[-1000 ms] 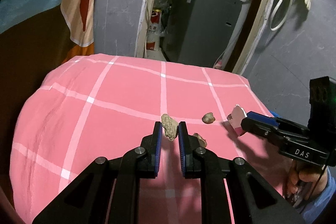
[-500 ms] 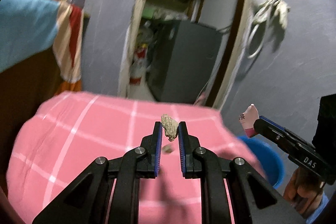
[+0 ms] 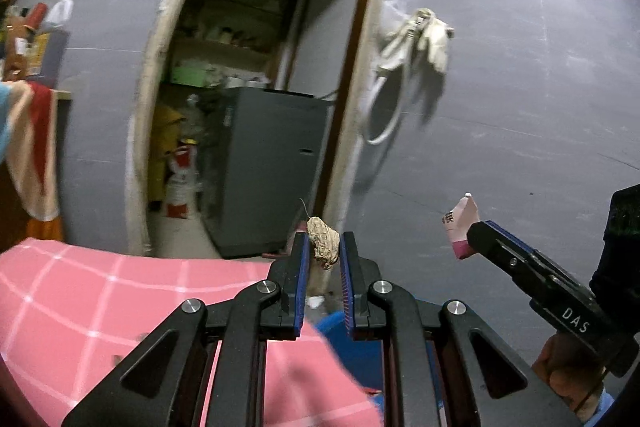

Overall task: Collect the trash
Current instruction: 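Carry the paper and crumb in both tools over the blue basin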

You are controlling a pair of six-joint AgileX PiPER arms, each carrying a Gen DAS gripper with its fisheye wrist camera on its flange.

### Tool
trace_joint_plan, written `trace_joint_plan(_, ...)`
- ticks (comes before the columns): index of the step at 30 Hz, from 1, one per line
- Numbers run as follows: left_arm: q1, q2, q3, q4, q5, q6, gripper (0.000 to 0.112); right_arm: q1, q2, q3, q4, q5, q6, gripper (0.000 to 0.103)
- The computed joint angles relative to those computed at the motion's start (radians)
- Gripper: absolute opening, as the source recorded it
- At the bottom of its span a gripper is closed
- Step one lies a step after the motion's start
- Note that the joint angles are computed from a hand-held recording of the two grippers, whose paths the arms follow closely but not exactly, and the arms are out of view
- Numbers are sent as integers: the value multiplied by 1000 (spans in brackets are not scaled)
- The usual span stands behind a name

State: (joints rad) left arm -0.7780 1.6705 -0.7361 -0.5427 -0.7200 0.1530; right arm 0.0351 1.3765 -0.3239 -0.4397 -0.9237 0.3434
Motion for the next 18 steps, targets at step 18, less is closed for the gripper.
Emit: trace_joint_plan(18, 7, 378, -536, -116, 480, 88, 13, -423, 273, -54, -322, -75, 144, 39)
